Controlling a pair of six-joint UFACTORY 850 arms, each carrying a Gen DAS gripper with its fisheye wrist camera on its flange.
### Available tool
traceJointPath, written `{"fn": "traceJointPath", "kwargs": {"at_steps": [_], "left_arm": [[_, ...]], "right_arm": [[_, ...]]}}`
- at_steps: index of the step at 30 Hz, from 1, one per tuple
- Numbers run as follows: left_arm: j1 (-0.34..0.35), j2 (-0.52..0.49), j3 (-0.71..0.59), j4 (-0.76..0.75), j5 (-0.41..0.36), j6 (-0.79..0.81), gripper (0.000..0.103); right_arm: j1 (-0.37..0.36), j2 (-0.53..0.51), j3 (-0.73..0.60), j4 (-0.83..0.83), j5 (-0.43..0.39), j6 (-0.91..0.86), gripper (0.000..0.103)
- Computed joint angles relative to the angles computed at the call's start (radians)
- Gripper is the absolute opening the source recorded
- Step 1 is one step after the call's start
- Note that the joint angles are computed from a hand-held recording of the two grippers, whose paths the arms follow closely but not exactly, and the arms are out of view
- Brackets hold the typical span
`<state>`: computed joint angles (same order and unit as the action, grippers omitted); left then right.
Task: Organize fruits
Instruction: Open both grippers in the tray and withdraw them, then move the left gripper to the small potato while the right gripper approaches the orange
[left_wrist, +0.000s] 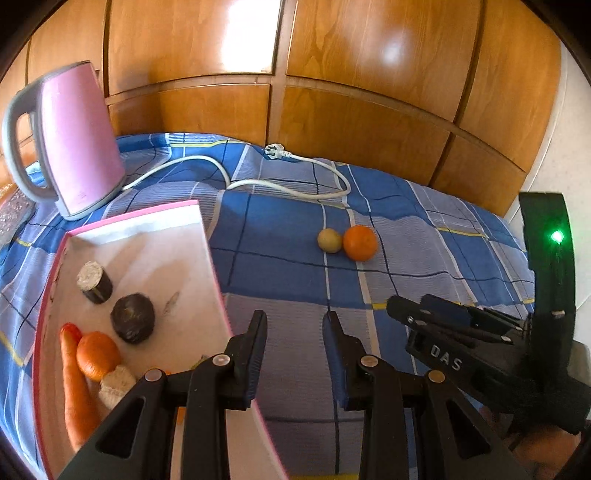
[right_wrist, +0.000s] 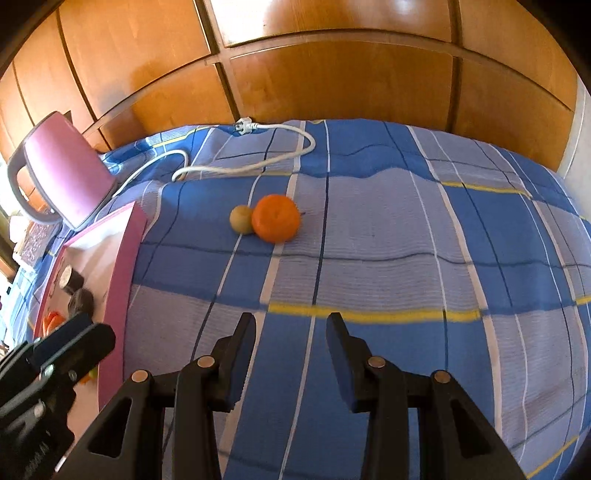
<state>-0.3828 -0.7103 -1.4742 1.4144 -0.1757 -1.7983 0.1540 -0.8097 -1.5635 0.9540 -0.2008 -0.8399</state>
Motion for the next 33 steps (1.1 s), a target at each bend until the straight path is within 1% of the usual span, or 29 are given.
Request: {"fn": "traceJointPath", "kwargs": {"at_steps": [4,6,7,10,13,15,19,24,29,30,33], "left_arm": [[0.012,-0.04,-0.062,-0.169,0.01,0.165,0.032],[0.016,-0.054,-0.083,-0.222,0.009,0.217,0.032],[0.02,-0.065,-0.099,-0.278,0.009,0.271,0.032],[0.026,-0.084,-0.125,-0.384,0.009,0.37,0.032],[0.033,-0.106,-0.156,-0.511,0.005,0.492,0.032],[0.035,-0.115,-0.169,-0.541,0.002,0.521,0.032],[0.042,-0.132,-0.195,-0.622,0.0,0.594,0.032],[0.047,-0.152,-0.226,-0.712,-0.004,0.679,0.032],[0.045,-0.165,-0.248,-0.763,-0.004,0.732,0.032],[0.045,-0.168,-0.253,-0.78,-0.004,0.749,0.032],[0.047,-0.185,-0.282,-0.932,-0.007,0.897,0.032]], "right_arm": [[0.0,-0.051,-0.086,-0.094,-0.019,0.084,0.04],[0.003,-0.077,-0.129,-0.152,-0.027,0.134,0.04],[0.004,-0.093,-0.155,-0.194,-0.034,0.173,0.04],[0.006,-0.136,-0.223,-0.255,-0.06,0.237,0.04],[0.008,-0.173,-0.284,-0.261,-0.086,0.243,0.04],[0.01,-0.189,-0.311,-0.261,-0.093,0.236,0.04],[0.017,-0.228,-0.371,-0.35,-0.095,0.316,0.04],[0.012,-0.26,-0.42,-0.339,-0.12,0.313,0.042],[0.007,-0.26,-0.414,-0.264,-0.108,0.234,0.04],[0.006,-0.255,-0.406,-0.275,-0.099,0.243,0.04],[0.002,-0.25,-0.399,-0.309,-0.086,0.279,0.039]]}}
